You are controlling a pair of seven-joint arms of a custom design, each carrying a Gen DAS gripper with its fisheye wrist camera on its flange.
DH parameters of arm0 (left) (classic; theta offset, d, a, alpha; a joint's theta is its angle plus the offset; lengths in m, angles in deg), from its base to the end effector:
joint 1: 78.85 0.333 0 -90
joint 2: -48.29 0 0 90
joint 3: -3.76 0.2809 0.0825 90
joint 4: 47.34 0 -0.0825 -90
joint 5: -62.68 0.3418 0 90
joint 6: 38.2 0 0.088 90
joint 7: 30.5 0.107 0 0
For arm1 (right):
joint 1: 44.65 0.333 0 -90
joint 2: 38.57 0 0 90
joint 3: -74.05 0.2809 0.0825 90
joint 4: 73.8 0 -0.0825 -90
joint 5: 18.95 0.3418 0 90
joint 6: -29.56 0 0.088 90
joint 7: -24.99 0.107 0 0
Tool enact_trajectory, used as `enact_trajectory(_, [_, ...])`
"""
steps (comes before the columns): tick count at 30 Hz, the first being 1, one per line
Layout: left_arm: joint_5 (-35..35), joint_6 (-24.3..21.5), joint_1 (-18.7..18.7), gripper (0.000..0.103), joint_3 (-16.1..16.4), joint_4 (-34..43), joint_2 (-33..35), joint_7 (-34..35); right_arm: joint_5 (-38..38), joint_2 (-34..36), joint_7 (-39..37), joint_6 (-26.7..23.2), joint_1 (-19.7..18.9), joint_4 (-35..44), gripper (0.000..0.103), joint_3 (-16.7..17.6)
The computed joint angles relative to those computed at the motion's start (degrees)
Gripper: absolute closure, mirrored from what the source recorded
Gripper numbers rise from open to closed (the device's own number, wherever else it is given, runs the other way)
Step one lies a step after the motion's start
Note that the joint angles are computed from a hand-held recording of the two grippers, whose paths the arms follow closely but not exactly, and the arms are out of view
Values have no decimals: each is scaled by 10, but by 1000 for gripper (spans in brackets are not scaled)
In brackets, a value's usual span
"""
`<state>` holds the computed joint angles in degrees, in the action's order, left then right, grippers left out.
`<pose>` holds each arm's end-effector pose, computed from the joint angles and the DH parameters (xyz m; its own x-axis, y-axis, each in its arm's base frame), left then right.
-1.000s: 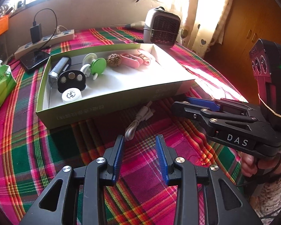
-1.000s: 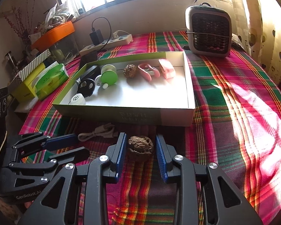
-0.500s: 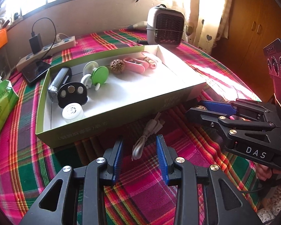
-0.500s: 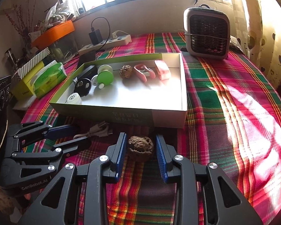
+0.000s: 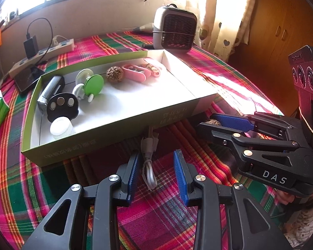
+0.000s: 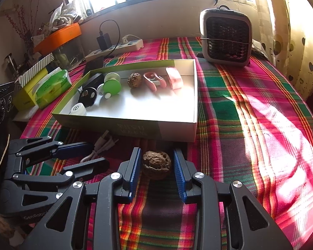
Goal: Organize objects
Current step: 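Close left tool on the white USB cable while right tool grasps the second walnut, then carry the cable in left tool over the box while right tool carries the walnut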
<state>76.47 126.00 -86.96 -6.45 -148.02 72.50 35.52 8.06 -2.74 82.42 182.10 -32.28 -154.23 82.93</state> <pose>0.6201 -0.2033 0.4038 -0.1169 -0.9830 0.1418 -0.7792 0.0023 -0.6268 0.6724 0.2188 0.4008 0.5490 -0.8209 -0.1572 -0.6774 -0.3268 -0.6591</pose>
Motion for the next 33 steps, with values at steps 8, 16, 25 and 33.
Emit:
enact_trajectory(8, [46,-20,-28,79,31,19,7,-53,0,3,-1,-3,1,5,70,0])
enact_trajectory(16, [78,-31,-33,89,39,24,7,-93,-2,6,-3,-13,1,12,70,-1])
enact_trajectory(25, [84,-33,-29,93,34,22,6,-106,-4,6,-5,-13,2,10,70,-1])
enact_trajectory(33, [87,-23,-29,93,34,9,-4,-112,-2,-1,-11,-6,2,1,71,1])
